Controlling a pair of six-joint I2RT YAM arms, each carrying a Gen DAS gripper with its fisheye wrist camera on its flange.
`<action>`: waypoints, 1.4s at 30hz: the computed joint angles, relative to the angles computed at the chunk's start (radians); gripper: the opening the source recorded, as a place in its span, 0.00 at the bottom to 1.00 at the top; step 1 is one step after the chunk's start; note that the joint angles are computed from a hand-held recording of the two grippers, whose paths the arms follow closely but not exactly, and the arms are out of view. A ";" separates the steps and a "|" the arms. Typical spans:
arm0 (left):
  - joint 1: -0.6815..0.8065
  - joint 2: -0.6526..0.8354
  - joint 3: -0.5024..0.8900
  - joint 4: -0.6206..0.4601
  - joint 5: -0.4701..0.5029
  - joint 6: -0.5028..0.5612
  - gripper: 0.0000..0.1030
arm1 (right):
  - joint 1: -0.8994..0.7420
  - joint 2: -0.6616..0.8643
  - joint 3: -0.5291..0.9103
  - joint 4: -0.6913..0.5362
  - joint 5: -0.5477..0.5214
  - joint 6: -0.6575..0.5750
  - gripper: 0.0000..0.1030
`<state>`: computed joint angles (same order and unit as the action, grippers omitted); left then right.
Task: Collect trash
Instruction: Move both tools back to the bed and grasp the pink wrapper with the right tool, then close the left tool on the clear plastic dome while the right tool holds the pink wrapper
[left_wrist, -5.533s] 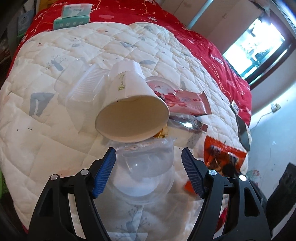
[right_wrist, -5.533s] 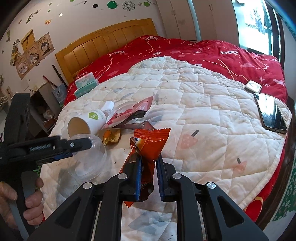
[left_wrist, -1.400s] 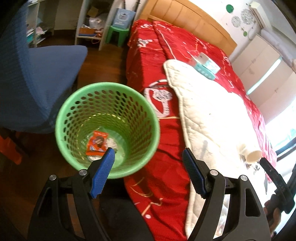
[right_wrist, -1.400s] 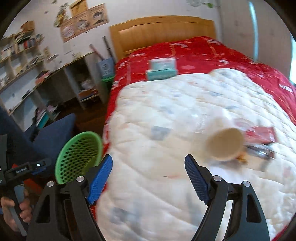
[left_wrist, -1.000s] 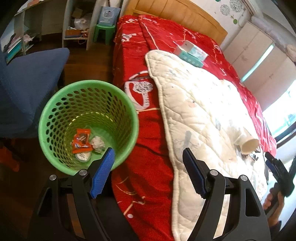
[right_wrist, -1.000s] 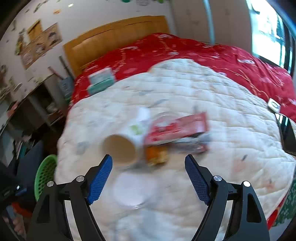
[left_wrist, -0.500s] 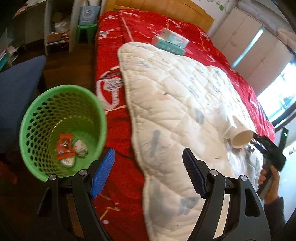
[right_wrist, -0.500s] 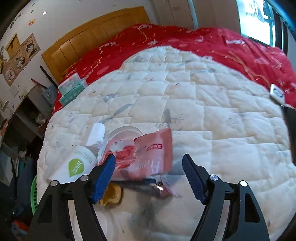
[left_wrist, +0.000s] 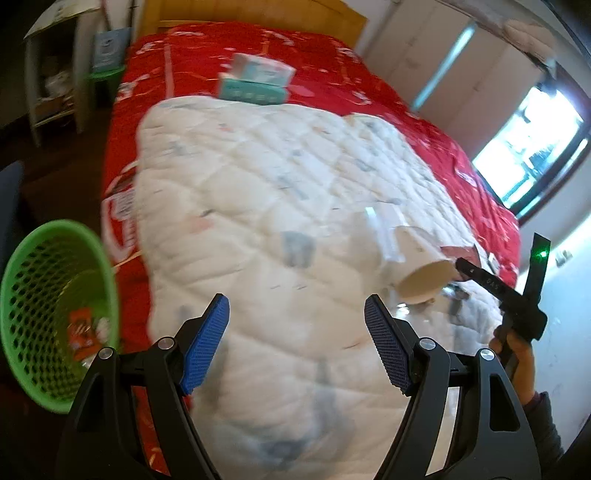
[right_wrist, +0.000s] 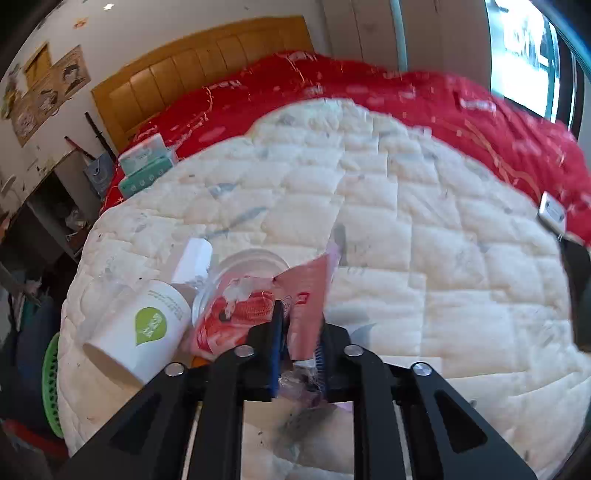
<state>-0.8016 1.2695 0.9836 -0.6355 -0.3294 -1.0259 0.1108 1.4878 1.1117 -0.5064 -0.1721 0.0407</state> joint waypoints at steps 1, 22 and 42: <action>0.010 0.024 0.012 0.033 0.024 0.025 0.73 | 0.001 -0.014 -0.005 0.002 0.004 -0.007 0.12; 0.204 0.336 0.202 0.233 0.245 0.355 0.57 | -0.096 -0.179 -0.020 -0.066 -0.082 -0.071 0.08; 0.213 0.305 0.061 0.434 0.369 0.366 0.01 | -0.065 -0.308 -0.040 -0.131 -0.093 -0.062 0.07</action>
<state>-0.5882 1.5745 1.0451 -0.2011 0.0399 -0.6599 0.0457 1.1796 1.0714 -0.6377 -0.2651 -0.0213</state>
